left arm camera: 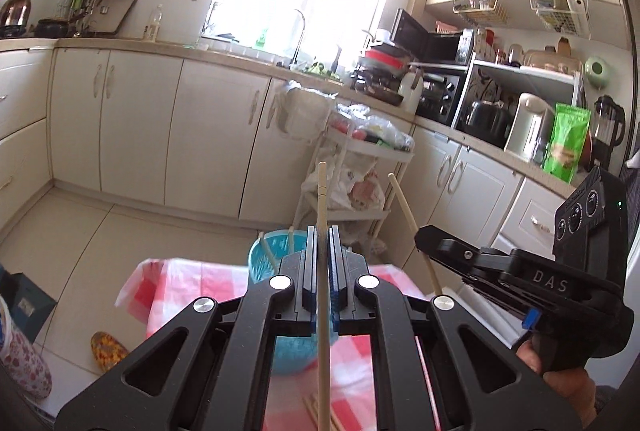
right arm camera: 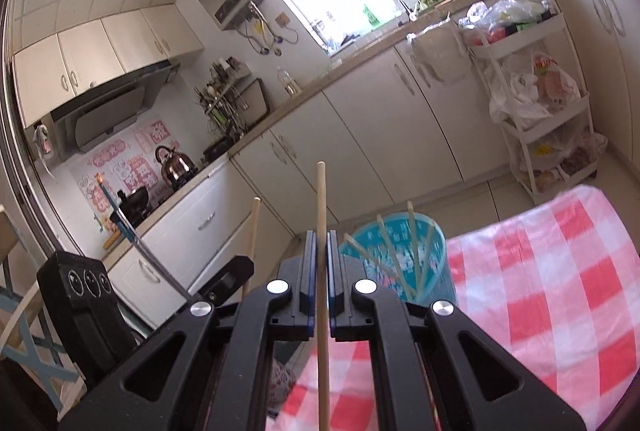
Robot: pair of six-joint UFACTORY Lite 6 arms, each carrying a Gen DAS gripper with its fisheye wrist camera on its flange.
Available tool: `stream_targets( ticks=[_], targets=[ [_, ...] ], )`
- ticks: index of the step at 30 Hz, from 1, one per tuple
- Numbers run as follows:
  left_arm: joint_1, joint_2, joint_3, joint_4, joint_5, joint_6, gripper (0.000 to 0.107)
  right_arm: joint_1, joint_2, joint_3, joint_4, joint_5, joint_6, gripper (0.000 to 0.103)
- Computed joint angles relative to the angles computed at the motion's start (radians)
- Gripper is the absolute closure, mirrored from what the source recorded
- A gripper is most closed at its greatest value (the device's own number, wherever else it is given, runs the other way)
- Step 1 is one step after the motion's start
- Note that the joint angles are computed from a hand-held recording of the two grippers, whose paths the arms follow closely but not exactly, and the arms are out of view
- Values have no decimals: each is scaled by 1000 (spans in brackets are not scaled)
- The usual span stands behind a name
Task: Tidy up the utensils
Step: 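Lift both held chopsticks and carry them above the teal bucket, then open both tools to drop the chopsticks into the teal bucket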
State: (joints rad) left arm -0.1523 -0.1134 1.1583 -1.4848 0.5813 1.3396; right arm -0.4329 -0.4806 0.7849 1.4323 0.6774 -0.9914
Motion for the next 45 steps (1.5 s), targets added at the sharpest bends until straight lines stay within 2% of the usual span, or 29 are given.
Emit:
stream_targets(
  ticks=[6, 13, 18, 22, 25, 29, 32, 34, 36, 37, 39, 45],
  targets=[
    [-49, 246, 278, -117, -23, 5, 102, 59, 266, 248, 228, -106, -185, 97],
    [-58, 507, 531, -239, -33, 1, 102, 92, 527, 448, 452, -151, -373, 97],
    [-65, 617, 621, -340, -60, 48, 102, 130, 628, 499, 548, -192, -489, 97],
    [-90, 637, 597, -439, -91, 161, 102, 161, 650, 483, 584, -236, -554, 97],
    [-117, 639, 560, -503, -127, 250, 102, 184, 659, 478, 549, -274, -545, 97],
    [-131, 589, 488, -559, -172, 341, 102, 200, 662, 505, 308, -308, -340, 97],
    [-140, 578, 477, -408, -209, 220, 101, 214, 661, 520, 113, -315, -170, 97],
    [-135, 551, 442, -315, -215, 137, 98, 216, 640, 501, 46, -313, -108, 94],
    [-134, 499, 381, -245, -228, 81, 86, 208, 606, 466, -2, -314, -59, 86],
    [-131, 468, 341, -226, -231, 73, 82, 199, 579, 438, -12, -305, -45, 85],
    [-125, 398, 253, -209, -231, 73, 67, 186, 513, 370, -26, -296, -34, 85],
    [-112, 141, -24, -20, -273, -52, 55, 151, 193, 83, -164, -268, 86, 79]
  ],
)
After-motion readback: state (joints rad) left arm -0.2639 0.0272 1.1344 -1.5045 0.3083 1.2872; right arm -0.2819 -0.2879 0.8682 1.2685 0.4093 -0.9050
